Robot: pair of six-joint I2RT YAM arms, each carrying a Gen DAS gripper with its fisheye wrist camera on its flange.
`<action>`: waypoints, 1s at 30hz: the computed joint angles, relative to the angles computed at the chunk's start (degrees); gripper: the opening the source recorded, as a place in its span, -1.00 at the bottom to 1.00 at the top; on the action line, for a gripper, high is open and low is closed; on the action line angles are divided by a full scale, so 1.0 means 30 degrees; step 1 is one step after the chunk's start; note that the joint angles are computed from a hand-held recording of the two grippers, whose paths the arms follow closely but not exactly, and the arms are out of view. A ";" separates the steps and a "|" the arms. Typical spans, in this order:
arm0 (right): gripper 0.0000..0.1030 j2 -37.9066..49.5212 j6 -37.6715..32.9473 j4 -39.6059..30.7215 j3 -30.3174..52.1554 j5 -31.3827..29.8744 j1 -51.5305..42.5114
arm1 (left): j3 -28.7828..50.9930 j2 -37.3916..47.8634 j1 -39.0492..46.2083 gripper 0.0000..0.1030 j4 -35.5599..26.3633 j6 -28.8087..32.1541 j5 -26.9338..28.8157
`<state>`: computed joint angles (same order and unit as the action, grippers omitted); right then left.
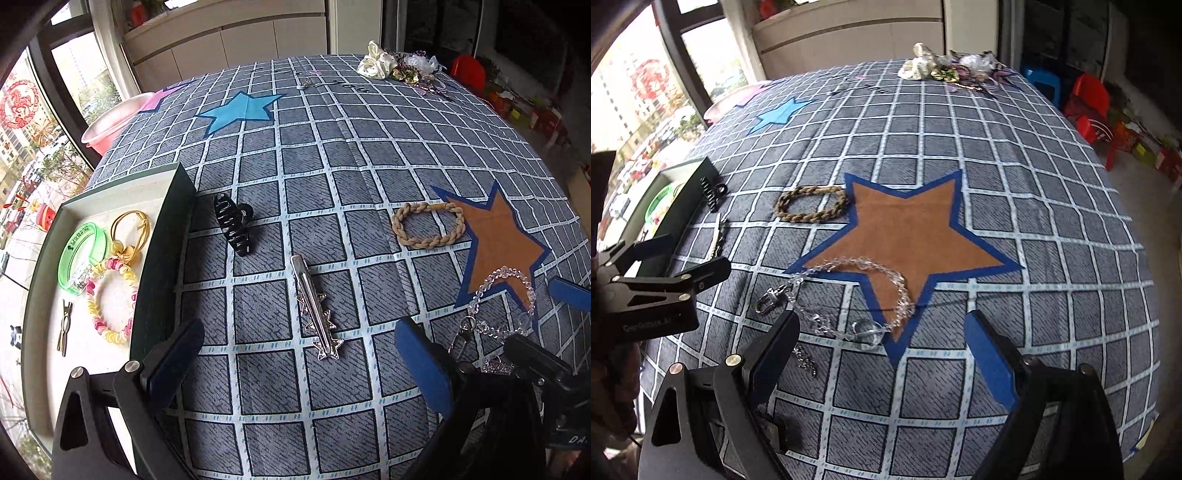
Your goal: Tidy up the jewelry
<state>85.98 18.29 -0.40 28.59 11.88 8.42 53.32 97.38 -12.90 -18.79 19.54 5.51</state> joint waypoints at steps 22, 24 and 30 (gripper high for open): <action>0.49 0.3179 -0.3666 -0.0023 0.2645 -0.0011 0.0430 | 0.0587 0.0703 0.0277 0.59 -0.0576 0.0410 0.1545; 0.31 0.2998 -0.3498 -0.0111 0.2573 0.0104 0.0598 | 0.0484 0.0522 0.0216 0.36 -0.0674 0.0532 0.1750; -0.51 0.2886 -0.2785 -0.0409 0.2682 0.0627 0.1362 | 0.0259 0.0136 0.0172 -0.49 -0.0679 0.1045 0.2146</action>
<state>94.63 9.93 -1.63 36.64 13.76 12.50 54.09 97.79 -12.38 -20.82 22.67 11.94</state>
